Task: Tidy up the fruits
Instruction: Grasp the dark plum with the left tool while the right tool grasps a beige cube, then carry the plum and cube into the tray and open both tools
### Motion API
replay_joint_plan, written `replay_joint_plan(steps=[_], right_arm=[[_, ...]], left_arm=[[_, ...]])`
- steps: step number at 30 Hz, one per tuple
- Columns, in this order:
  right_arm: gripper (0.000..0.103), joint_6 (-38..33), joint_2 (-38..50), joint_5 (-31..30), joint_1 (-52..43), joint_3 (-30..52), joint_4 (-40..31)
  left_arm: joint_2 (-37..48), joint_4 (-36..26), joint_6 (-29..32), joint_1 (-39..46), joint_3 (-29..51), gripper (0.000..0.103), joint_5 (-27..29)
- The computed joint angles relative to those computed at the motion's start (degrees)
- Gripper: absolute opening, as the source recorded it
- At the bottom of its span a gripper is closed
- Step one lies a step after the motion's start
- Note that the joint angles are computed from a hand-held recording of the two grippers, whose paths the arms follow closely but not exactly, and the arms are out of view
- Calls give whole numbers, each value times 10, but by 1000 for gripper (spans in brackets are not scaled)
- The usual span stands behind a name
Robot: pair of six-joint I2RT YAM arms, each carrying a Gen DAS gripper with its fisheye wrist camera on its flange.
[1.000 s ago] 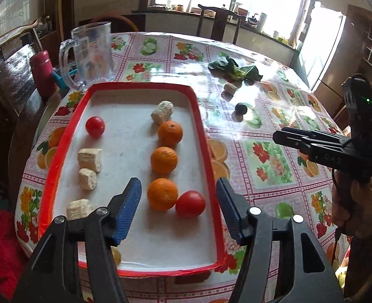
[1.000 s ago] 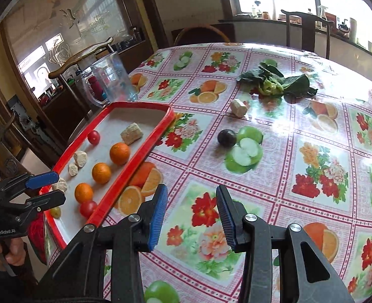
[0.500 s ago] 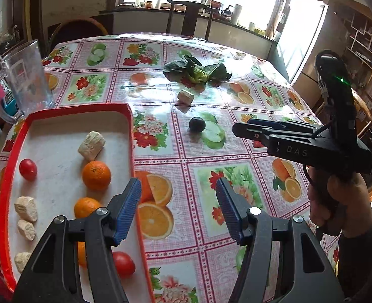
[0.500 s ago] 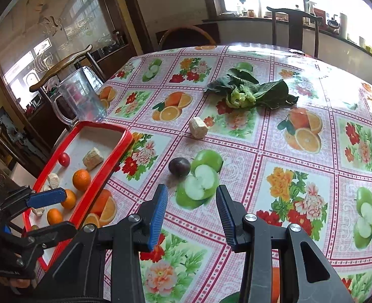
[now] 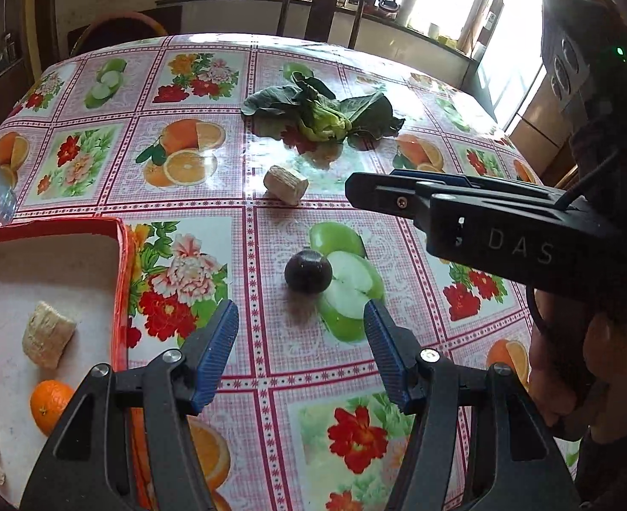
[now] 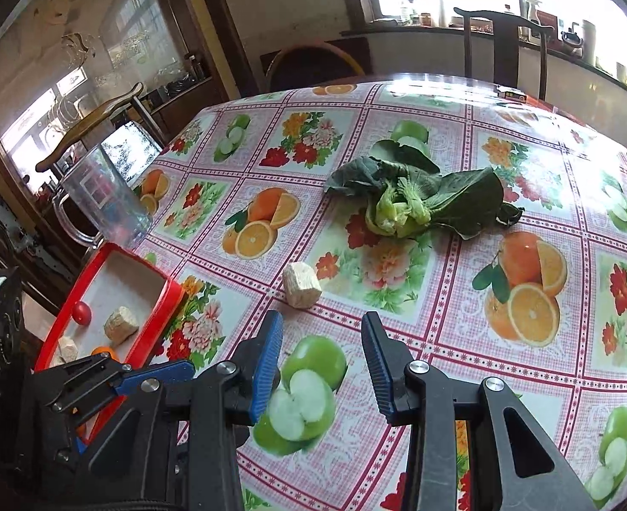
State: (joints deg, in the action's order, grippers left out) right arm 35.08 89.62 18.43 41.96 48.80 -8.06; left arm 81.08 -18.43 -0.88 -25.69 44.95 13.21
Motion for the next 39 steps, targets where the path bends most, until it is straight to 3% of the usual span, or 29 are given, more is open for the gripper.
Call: replay_joint_plan(steps=[4, 7, 8, 9, 17, 19, 27, 39], right_arm=[[40, -4, -1, -22, -22, -12, 26], [40, -14, 18, -34, -28, -5, 35], [40, -17, 27, -38, -29, 0, 38], [40, -18, 38, -41, -30, 5, 41], [39, -37, 155, -37, -26, 96, 41], [28, -36, 168, -7, -15, 113, 29], [28, -13, 118, 17, 29, 83, 18], [28, 42, 74, 72, 149, 80, -15]], left_arm=[[55, 19, -12, -10, 27, 58, -10], [68, 29, -3, -15, 32, 35, -17], [67, 25, 1, -6, 32, 25, 7], [64, 19, 3, 3, 32, 23, 25], [17, -14, 17, 55, 17, 23, 49], [9, -20, 22, 62, 16, 23, 51], [-19, -41, 43, 98, 12, 23, 68], [-137, -110, 101, 186, -27, 23, 94]])
